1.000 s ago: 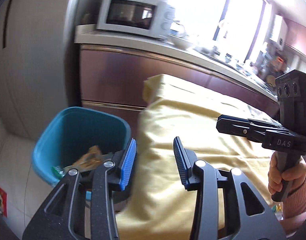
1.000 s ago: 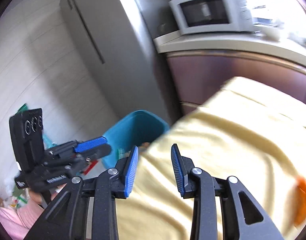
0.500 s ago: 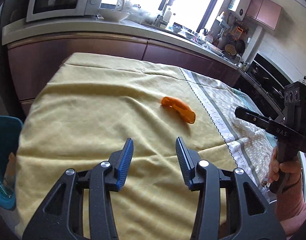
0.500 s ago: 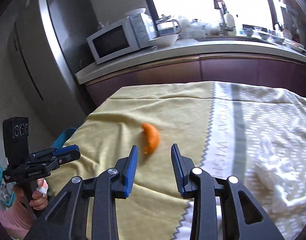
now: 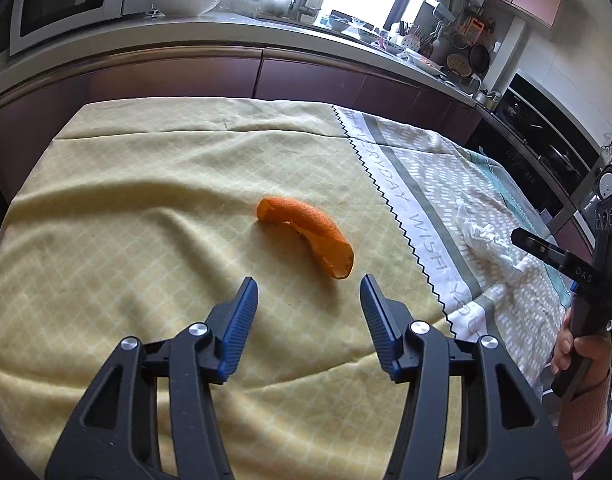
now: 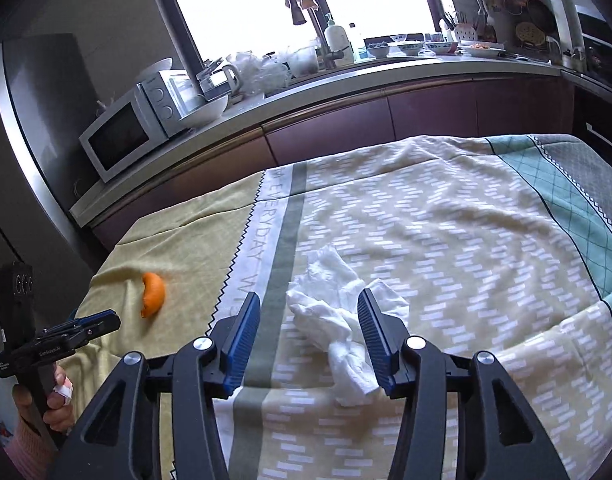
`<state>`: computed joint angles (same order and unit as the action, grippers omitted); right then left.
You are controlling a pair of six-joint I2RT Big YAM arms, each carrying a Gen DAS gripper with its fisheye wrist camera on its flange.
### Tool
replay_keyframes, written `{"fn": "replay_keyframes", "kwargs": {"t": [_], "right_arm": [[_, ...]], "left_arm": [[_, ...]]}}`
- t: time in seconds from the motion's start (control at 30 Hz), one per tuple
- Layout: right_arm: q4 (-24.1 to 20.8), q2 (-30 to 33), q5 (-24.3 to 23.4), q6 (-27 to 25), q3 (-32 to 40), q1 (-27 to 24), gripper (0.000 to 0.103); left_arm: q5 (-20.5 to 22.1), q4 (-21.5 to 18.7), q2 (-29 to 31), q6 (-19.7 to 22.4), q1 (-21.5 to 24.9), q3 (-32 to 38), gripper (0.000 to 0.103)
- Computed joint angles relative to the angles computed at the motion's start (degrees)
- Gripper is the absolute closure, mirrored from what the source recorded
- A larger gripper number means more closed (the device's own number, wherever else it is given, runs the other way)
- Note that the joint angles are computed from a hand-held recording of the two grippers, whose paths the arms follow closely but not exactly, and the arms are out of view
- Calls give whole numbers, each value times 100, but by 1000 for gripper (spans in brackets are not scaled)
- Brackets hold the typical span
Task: Collect trash
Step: 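Move both open grippers back over the table toward the remaining peel and tissue, then grasp the second orange peel with the left gripper while the right gripper grasps the white tissue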
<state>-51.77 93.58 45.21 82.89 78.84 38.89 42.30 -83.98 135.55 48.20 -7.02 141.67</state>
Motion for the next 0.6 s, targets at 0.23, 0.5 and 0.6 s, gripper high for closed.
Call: {"fn": "replay_keyframes", "kwargs": {"t": [0.23,0.5,0.6], "right_arm": [[386,-42,-203,-139,-270,-121,47],[478,161,-534,-459,-118,-269,46],[438,194,-565,-499,-64,-279,53]], "left_arm": [[-372,15,194,-393,-273,337,46],[-544,-655,958,-713,-392,1765,53],[-588,-447,797,-702,-423,1443,60]]}}
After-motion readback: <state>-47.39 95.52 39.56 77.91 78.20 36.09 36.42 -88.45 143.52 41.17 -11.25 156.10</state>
